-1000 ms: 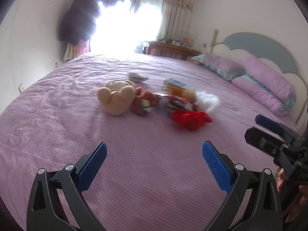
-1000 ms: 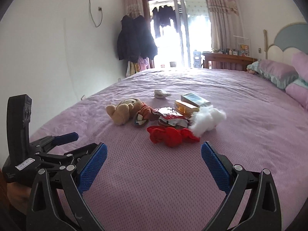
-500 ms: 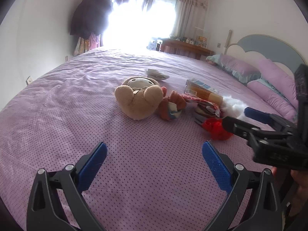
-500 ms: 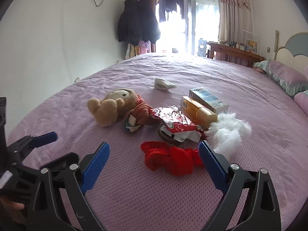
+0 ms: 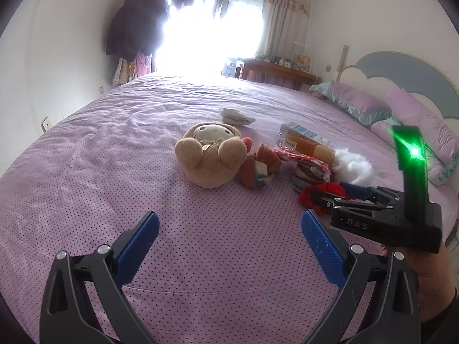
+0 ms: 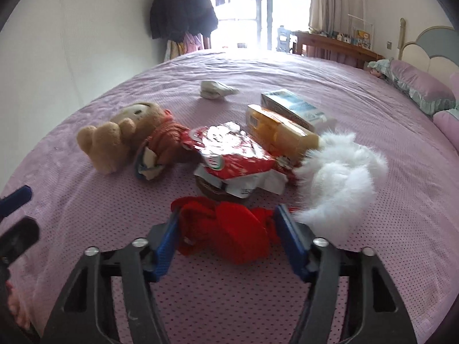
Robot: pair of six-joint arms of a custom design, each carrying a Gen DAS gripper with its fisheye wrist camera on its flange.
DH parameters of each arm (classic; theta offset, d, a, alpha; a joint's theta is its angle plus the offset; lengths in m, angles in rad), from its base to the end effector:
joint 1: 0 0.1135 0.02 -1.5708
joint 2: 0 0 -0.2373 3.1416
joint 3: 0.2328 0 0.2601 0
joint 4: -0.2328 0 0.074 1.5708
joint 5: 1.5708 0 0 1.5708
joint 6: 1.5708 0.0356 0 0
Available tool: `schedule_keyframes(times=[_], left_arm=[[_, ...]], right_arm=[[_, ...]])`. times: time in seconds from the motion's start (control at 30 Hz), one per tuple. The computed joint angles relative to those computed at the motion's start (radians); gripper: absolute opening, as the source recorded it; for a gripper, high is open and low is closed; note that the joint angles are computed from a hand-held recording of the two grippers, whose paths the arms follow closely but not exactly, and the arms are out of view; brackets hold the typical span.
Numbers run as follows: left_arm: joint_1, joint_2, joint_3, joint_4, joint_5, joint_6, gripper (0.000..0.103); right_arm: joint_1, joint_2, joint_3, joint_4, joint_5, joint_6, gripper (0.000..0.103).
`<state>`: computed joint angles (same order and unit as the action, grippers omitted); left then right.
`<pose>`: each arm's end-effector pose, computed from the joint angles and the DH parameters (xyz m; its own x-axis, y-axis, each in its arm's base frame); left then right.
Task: Collect trash
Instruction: 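Grasp the red cloth with the right gripper and lift it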
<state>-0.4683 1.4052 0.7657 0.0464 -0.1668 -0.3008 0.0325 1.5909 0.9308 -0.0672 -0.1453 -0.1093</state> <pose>0.2795 -0.1348 0.1837 -0.5718 -0.0382 -0.8195 0.1600 0.9745 -0.1570 0.3427 0.0163 0.1703 -0.6452 -0.1290 -0.7530 -0.2119 0.9772 0.0142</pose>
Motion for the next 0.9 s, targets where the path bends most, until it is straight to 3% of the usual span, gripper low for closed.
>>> schedule_keyframes(times=[0.23,0.53,0.73,0.9], left_arm=[[-0.023,0.018,0.025,-0.012,-0.016,0.003,0.099],[-0.046,0.069,0.08,-0.028,-0.028,0.002,0.099],[-0.04,0.207,0.183,-0.013,0.018,-0.001,0.099],[-0.031,0.313,0.279,-0.025,0.06,-0.018,0.099]], right_arm=[[-0.054,-0.04,-0.033,0.007,-0.108,-0.012,0.042],[-0.15,-0.212,-0.135,-0.001,-0.287,-0.008,0.041],[-0.219,-0.305,-0.177,-0.032,-0.39,-0.013,0.041],[-0.256,-0.339,-0.19,-0.047,-0.415,-0.029,0.041]])
